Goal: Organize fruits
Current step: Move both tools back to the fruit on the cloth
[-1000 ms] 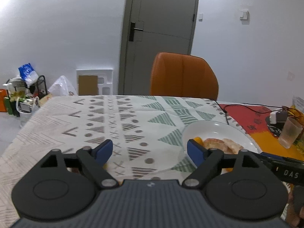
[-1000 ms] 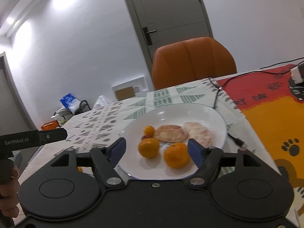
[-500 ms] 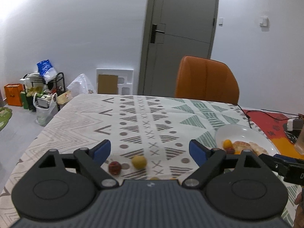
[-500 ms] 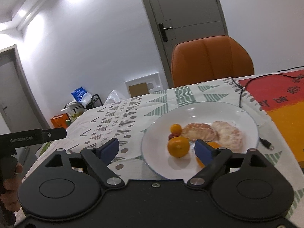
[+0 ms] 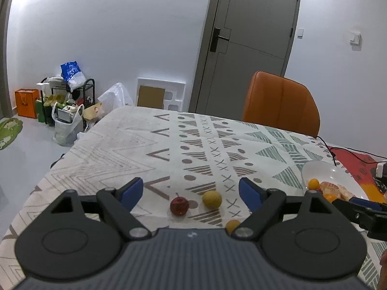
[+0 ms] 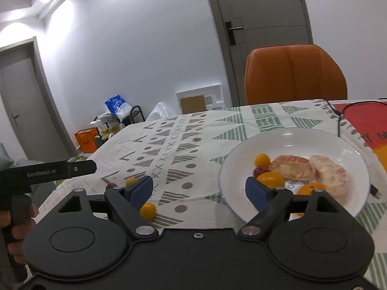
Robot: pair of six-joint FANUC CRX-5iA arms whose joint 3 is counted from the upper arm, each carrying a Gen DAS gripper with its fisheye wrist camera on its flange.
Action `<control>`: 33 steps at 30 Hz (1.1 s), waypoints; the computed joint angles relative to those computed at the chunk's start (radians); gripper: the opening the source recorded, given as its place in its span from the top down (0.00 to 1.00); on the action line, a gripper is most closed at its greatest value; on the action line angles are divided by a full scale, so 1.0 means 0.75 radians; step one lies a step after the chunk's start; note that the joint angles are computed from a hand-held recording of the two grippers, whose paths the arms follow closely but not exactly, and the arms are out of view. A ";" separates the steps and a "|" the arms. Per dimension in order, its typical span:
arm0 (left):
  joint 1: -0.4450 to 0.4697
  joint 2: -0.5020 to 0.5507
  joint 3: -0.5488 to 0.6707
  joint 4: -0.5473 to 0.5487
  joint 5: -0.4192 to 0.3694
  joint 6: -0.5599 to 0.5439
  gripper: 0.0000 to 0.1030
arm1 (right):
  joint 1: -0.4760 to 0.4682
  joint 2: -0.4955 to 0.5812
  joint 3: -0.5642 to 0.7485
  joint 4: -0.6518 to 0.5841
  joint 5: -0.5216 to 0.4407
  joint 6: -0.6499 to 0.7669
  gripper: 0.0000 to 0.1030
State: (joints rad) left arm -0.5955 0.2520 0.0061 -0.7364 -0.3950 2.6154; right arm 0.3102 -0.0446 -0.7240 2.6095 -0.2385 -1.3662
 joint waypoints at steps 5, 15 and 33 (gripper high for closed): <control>0.046 0.011 -0.030 0.080 0.067 -0.060 0.27 | 0.044 0.042 0.028 -0.100 0.003 0.113 0.24; 0.145 0.067 -0.086 0.349 0.200 -0.289 0.40 | 0.176 0.121 0.058 -0.493 -0.047 0.496 0.28; 0.225 0.072 -0.202 0.729 0.305 -0.675 0.80 | 0.169 0.244 0.204 -0.393 0.110 0.453 0.49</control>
State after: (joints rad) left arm -0.4265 0.3058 -0.1453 -0.1896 -0.1662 2.1091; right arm 0.4370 0.1382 -0.5711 2.3145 -0.1562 -1.0268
